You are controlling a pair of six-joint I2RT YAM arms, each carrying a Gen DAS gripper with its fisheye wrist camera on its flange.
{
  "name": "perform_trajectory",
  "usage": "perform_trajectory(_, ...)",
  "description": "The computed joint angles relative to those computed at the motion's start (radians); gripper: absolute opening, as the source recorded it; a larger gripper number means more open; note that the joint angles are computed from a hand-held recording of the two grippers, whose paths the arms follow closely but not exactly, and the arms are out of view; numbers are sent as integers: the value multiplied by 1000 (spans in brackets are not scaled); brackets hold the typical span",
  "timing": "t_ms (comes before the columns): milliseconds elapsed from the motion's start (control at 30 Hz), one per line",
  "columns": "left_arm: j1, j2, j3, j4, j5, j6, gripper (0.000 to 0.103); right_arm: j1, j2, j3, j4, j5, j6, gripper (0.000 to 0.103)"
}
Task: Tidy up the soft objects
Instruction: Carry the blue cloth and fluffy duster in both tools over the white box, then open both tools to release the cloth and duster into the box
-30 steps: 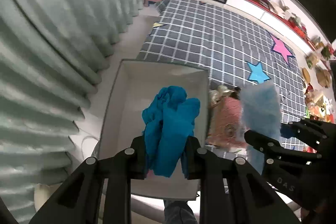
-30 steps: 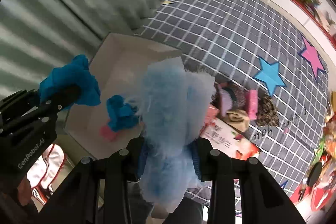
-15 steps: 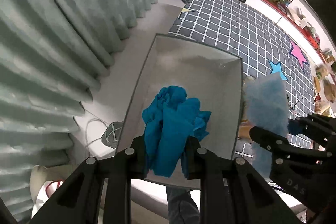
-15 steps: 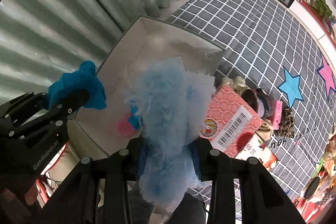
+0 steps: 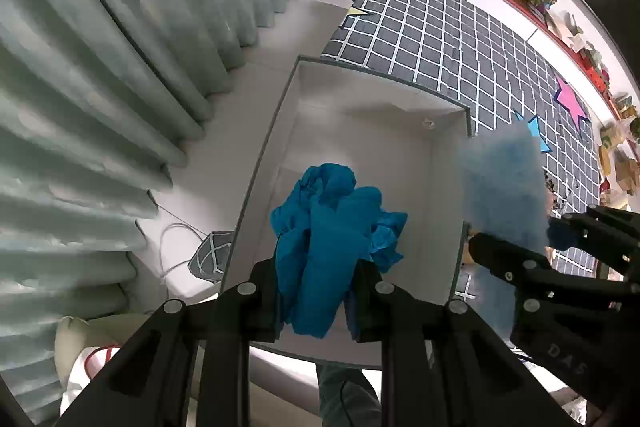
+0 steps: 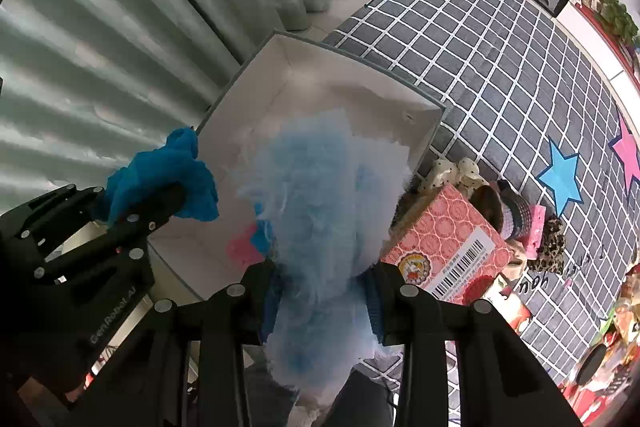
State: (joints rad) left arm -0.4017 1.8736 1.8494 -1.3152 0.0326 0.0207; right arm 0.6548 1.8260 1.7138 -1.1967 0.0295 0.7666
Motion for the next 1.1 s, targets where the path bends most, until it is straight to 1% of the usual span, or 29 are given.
perform_trajectory(367, -2, 87, 71, -13, 5, 12, 25, -29, 65, 58, -5, -19, -12, 38)
perform_trajectory(1100, -29, 248, 198, -44, -24, 14, 25, -111, 140, 81, 30, -72, -13, 38)
